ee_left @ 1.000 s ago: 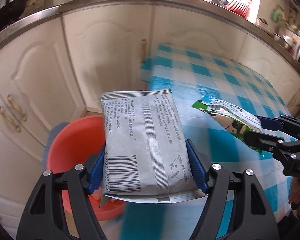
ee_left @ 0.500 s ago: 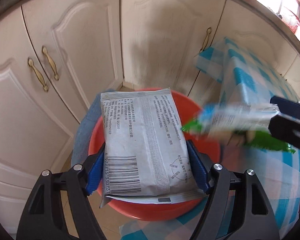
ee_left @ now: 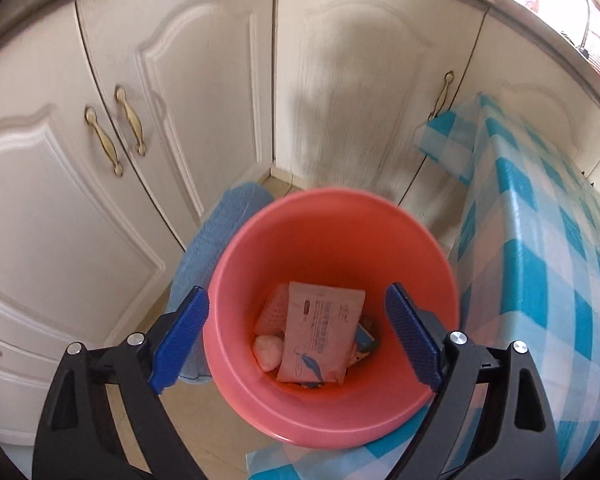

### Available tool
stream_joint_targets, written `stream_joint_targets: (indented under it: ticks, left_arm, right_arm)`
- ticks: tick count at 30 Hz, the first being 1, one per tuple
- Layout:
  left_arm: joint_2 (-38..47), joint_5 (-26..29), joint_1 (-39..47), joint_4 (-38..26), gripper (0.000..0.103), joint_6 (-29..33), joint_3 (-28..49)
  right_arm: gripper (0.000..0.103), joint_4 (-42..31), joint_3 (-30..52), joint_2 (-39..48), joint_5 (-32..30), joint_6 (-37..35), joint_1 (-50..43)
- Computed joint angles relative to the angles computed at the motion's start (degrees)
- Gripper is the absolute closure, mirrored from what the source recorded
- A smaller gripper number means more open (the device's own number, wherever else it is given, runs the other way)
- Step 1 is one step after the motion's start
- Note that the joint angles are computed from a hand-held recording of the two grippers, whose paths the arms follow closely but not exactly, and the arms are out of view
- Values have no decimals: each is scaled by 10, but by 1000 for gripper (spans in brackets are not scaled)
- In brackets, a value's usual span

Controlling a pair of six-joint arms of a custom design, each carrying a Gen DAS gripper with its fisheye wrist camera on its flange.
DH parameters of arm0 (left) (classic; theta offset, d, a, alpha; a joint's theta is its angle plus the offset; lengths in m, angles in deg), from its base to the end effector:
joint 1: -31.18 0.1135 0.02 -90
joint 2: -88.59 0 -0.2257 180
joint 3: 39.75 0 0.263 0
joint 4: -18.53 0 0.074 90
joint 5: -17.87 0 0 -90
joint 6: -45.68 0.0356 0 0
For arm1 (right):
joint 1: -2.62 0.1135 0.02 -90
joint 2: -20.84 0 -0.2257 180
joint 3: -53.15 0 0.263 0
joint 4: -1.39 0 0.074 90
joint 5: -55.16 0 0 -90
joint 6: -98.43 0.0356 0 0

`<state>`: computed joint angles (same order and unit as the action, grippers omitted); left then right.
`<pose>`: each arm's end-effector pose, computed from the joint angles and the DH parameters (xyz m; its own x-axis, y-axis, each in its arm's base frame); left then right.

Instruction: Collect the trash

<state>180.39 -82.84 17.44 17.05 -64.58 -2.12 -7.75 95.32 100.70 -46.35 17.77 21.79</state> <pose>0.2372 -0.0512 0.0359 -0.7979 -0.1552 -0.5825 -0.1543 0.9867 -0.0515 0.2460 0.0930 0.0955 -0.7529 -0.0934 -0.6515 -0.3329 0.9079 0.2546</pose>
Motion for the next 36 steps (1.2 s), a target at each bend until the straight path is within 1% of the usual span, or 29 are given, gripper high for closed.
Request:
stream_joint_targets:
  ticks: [6, 9, 10, 12, 17, 19, 23, 25, 28, 36]
  left_arm:
    - [-95, -62, -83, -50, 13, -22, -5]
    - [-133, -118, -148, -79, 12, -38, 6]
    - [-145, -138, -172, -87, 8, -44, 11]
    - [-165, -175, -217, -100, 7, -55, 22]
    - [-183, -235, -302, -145, 6, -69, 71]
    - [-185, -258, -332, -156, 5, -70, 90]
    - [-186, -291, -380, -176, 4, -78, 122]
    - [-181, -309, -405, -189, 4, -86, 144]
    - [-175, -333, -436, -199, 4, -90, 169]
    - [-168, -364, -488, -195, 4, -83, 204]
  right_arm:
    - [13, -46, -78, -129, 6, -12, -71]
    - [13, -100, -119, -233, -2, -28, -117]
    - [13, -119, -127, -261, -3, -33, -130]
    - [13, -169, -140, -332, -12, -44, -157]
    - [12, -321, -155, -537, -52, -71, -242]
    - [11, -377, -149, -605, -67, -83, -277]
    - [10, -464, -129, -706, -100, -110, -353]
    - [9, -499, -118, -748, -119, -126, -396]
    - [9, -538, -97, -774, -160, -156, -468]
    - [8, -604, -49, -777, -302, -241, -676]
